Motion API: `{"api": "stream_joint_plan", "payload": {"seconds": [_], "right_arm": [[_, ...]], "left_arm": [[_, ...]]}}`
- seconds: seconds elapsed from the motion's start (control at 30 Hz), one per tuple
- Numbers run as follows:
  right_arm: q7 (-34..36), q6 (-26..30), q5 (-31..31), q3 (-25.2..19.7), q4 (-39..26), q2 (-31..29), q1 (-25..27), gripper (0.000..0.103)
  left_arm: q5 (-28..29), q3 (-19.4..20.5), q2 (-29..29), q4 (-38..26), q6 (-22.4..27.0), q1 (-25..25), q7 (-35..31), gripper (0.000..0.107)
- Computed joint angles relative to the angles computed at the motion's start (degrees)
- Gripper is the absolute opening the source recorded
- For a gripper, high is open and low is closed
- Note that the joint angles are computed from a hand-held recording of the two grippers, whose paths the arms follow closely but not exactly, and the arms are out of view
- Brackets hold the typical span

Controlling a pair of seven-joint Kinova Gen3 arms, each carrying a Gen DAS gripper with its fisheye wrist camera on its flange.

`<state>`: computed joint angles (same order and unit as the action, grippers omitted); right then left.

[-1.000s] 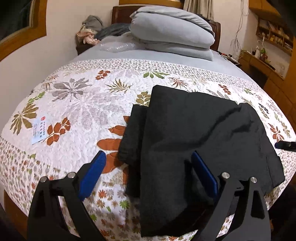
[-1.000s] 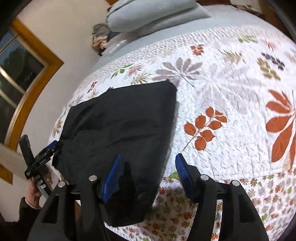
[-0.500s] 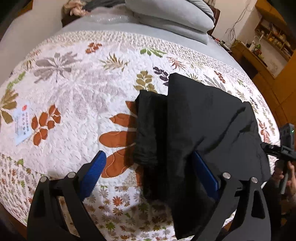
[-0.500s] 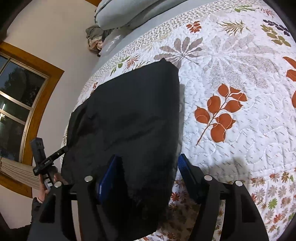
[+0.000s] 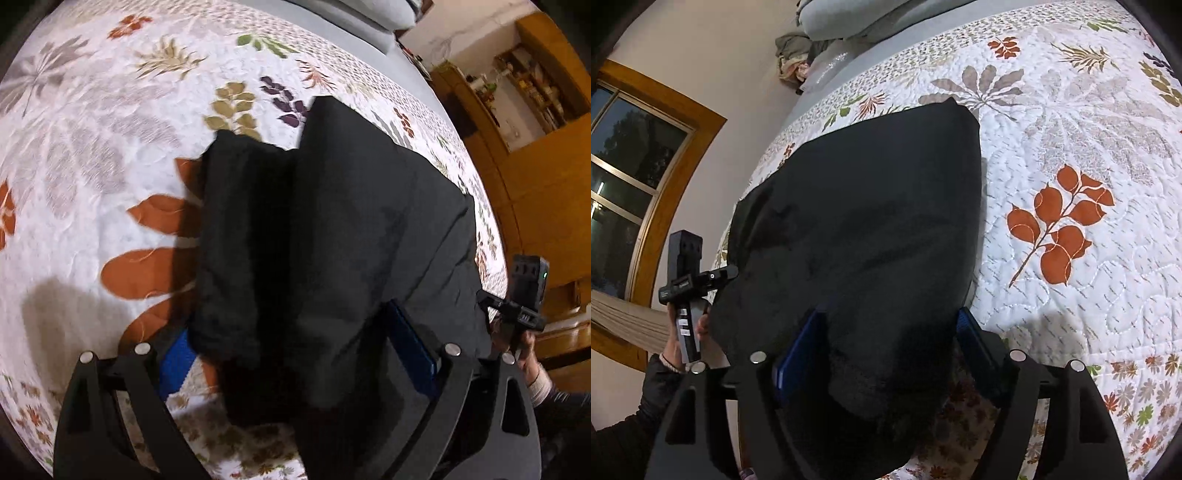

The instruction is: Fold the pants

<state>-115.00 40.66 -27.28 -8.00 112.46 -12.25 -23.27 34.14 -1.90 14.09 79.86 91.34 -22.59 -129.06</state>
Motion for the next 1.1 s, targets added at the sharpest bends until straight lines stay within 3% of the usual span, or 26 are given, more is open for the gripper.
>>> {"api": "stream_joint_plan", "payload": {"seconds": [0.43,0.6,0.7,1.1], "right_arm": [[1.94,-1.49,-0.6,-0.11,-0.55,2.61,-0.55,0.08],[3.61,-0.9,-0.3,0.15,-0.69,1.14,-0.53,0.053],[4.03,0.52,0.34,0.21,-1.75,0.89,-0.27,0.044],[1.88,8.13,7.75,-1.53,-9.02,1.73,1.16,0.034]], "left_arm": [[0.49,0.2,-1.59,3.04,-3.32,2.5,0.01,0.101],[0.14,0.19,-2.11,3.27,-3.26,2.65,-0.53,0.101],[-0.31,0.16,-2.68,3.51,-3.88,3.09,-0.75,0.101],[0.63,0.05,-4.06,6.65,-5.89,4.36,0.27,0.101]]}}
